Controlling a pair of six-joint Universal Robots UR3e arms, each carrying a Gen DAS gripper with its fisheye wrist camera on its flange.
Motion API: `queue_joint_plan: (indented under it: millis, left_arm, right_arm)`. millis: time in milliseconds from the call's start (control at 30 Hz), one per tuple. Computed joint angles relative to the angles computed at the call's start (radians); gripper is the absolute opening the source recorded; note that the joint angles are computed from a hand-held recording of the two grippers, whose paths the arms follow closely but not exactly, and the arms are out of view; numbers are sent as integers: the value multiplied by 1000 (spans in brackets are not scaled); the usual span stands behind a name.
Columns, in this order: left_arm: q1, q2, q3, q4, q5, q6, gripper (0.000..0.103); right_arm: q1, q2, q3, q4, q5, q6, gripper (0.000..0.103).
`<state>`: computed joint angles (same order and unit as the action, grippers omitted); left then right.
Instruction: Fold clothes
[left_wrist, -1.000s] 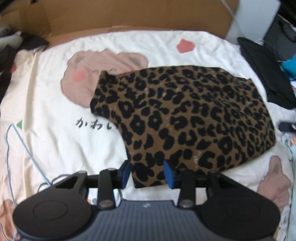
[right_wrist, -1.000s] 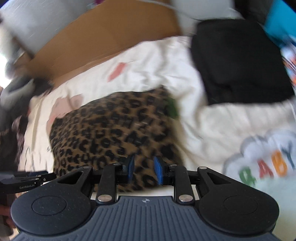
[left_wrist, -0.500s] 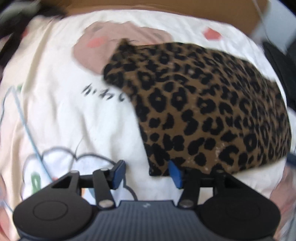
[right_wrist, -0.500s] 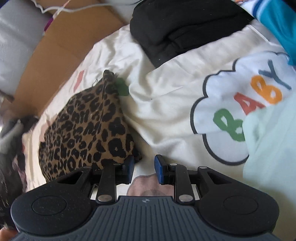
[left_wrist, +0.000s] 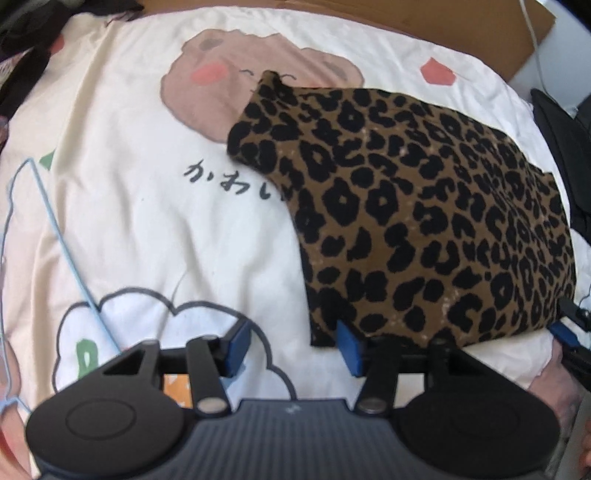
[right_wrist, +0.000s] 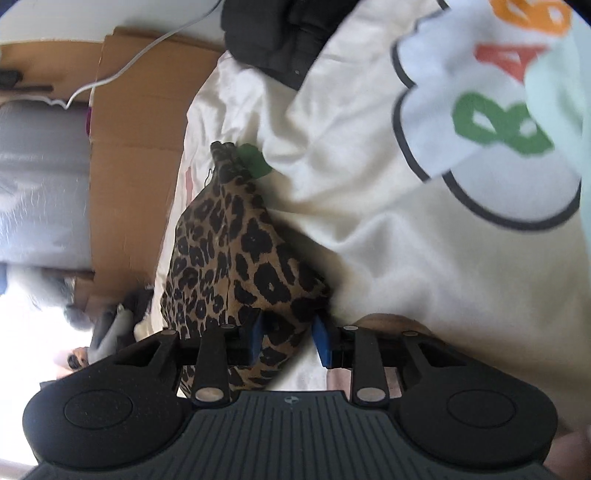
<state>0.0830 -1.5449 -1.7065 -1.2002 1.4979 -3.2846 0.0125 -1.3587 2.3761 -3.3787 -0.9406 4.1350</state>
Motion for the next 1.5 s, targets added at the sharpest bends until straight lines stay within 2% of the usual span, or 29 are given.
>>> queue_joint_plan:
  millis: [367,400,433,500,600,733,867,967,1000,1033,1167,1200,1300,1333,1433,1467,1500]
  left_arm:
    - [-29,-25,9,35,-34,27,53]
    - [-24,-20,-4,43,-41,20,53]
    - [-20,-14,-17,52,-48,12,53]
    - [-13,-5,-37,68,-58,3,54]
    - [-9,3,-43,73,-69,13,54]
    - [7,34,-73,80,-98,-9,54]
    - [2,63,-105,92,-120,13,54]
    - [48,100,-156,106,-184,48,54]
    - [70,114,-172,107,-201,60,54]
    - [88,115,-171,105,-217,67,54]
    - [122,115,-215,141,-252,99,55]
    - [105,72,-197,171,-251,86,56]
    - [100,70,-213,198,-270,96,60]
    - [102,80,-220,197,-279,99,60]
    - [110,107,-242,189,-312,116,60]
    - [117,107,-245,182,-326,129,58]
    - [124,103,-243,173,-339,140,52]
  right_arm:
    - [28,99,-41,-116,-27,113,33]
    - [24,100,-51,-101,-20,106,31]
    - [16,99,-55,-85,-6,89,17]
    - [-2,75,-66,-27,20,39,11]
    - [-14,37,-92,34,34,-12,9]
    - [-22,22,-136,82,18,-27,9]
    - [-28,16,-144,114,15,-52,11]
    - [-28,-11,-95,115,7,-48,21]
    - [-33,-22,-60,102,12,-46,29]
    - [-36,-16,-39,71,18,-36,32]
    - [-23,38,-26,-19,23,8,34]
    - [-23,48,-30,-28,29,10,33]
    - [-33,63,-30,-31,49,5,27]
    - [-38,67,-29,-34,59,1,15]
    - [-42,68,-22,-46,68,-13,10]
    - [-44,68,-15,-62,70,-10,10]
    - [-47,69,-8,-79,72,-6,9]
